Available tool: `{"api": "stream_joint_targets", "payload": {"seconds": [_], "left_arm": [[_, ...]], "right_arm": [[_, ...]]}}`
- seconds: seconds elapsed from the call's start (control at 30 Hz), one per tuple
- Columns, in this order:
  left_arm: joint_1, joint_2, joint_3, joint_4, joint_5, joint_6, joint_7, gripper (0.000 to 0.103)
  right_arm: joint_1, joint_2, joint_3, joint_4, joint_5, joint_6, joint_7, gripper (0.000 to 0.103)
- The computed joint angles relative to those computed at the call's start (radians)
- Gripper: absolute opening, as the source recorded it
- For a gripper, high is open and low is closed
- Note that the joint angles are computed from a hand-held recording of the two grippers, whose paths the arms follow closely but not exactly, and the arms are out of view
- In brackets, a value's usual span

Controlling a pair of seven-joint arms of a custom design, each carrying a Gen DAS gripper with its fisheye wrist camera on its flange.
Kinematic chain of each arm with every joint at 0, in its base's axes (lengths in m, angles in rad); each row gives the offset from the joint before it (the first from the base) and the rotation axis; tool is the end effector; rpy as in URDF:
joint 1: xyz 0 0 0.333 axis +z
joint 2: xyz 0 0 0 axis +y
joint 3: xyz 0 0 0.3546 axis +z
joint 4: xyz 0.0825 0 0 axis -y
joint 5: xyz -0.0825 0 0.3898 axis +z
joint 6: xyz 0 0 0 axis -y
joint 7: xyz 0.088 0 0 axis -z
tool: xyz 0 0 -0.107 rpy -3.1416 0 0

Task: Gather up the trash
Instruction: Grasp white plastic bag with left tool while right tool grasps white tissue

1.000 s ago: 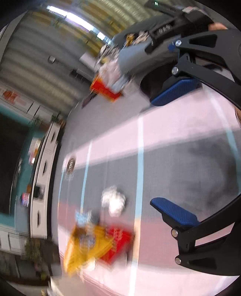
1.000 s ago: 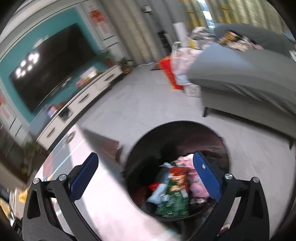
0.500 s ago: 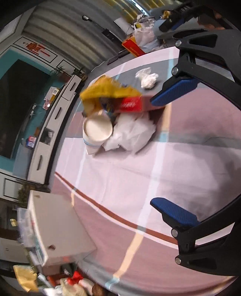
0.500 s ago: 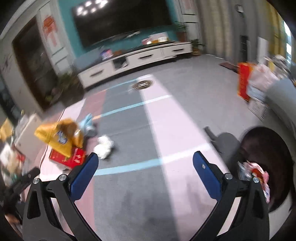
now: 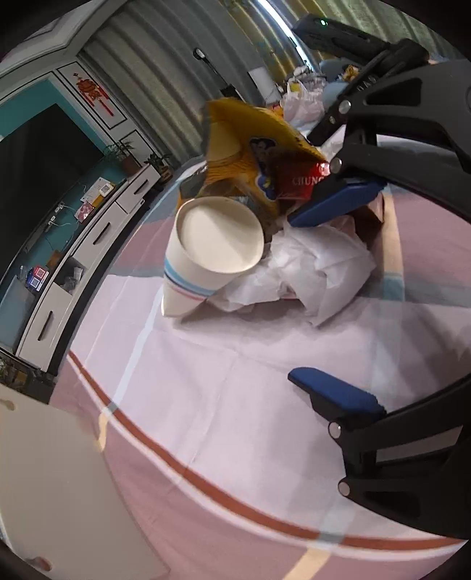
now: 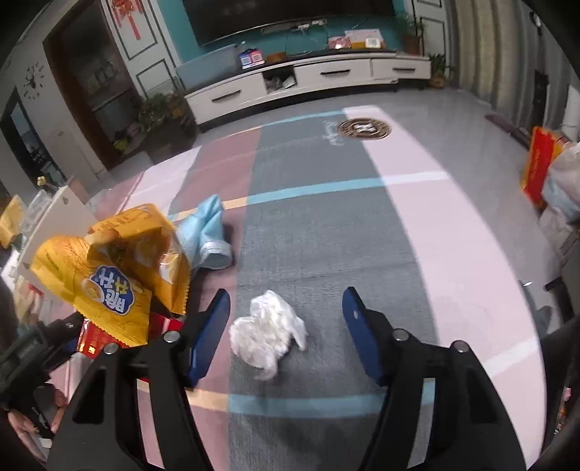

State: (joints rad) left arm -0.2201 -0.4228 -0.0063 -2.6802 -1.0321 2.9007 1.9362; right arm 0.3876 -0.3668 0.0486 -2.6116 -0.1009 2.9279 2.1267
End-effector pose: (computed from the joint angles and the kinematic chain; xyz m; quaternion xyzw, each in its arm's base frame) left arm 0.4009 -0.0396 0.4517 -0.7564 0.5323 -0.3786 0.0359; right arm 0.3970 0.1935 0.4868 -0.6574 0.6746 -0.1291 0.3099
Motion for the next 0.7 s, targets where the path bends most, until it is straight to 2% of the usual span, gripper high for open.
{"api": "stream_joint_targets", "payload": {"seconds": [0.03,0.07,0.17,0.23,0.3,0.37,0.4,0.5,0.57,0.63,0.7], "left_arm": [[-0.018,0.010,0.013,0.008,-0.025,0.004,0.026,0.078],[-0.029,0.020,0.016,0.013,-0.047,0.017,0.048,0.076],[-0.066,0.052,0.033,0.036,-0.169,0.042,0.146,0.071],[-0.069,0.065,0.034,0.054,-0.225,0.009,0.205,0.060],[-0.062,0.070,0.020,0.058,-0.269,-0.005,0.250,0.041],[-0.048,0.066,-0.015,0.052,-0.296,0.020,0.266,0.034],[-0.040,0.061,-0.033,0.047,-0.304,0.031,0.263,0.028],[-0.024,0.038,-0.065,0.026,-0.294,0.042,0.221,0.023],[-0.015,0.013,-0.077,0.004,-0.259,0.044,0.170,0.021],[-0.016,-0.025,-0.089,-0.029,-0.226,0.063,0.120,0.021],[-0.012,-0.065,-0.106,-0.065,-0.172,0.081,0.049,0.020]], "right_arm": [[0.041,0.010,-0.036,0.000,0.035,0.010,-0.035,0.064],[0.046,0.018,-0.037,0.005,0.043,0.006,-0.043,0.064],[-0.009,0.032,0.023,0.013,-0.002,-0.017,0.008,0.062],[0.015,0.045,0.006,0.016,0.016,-0.022,-0.010,0.059],[0.014,0.057,0.011,0.019,0.015,-0.021,-0.009,0.054],[0.014,0.061,0.018,0.017,0.008,-0.020,-0.011,0.050],[0.023,0.061,0.014,0.014,0.012,-0.017,-0.021,0.045],[0.027,0.057,0.021,0.008,0.004,-0.007,-0.027,0.030],[-0.006,0.047,0.055,0.005,-0.044,-0.009,0.004,0.028],[0.006,0.030,0.047,-0.004,-0.042,-0.015,0.005,0.026],[0.042,0.009,0.014,-0.013,-0.001,-0.035,-0.012,0.026]]}}
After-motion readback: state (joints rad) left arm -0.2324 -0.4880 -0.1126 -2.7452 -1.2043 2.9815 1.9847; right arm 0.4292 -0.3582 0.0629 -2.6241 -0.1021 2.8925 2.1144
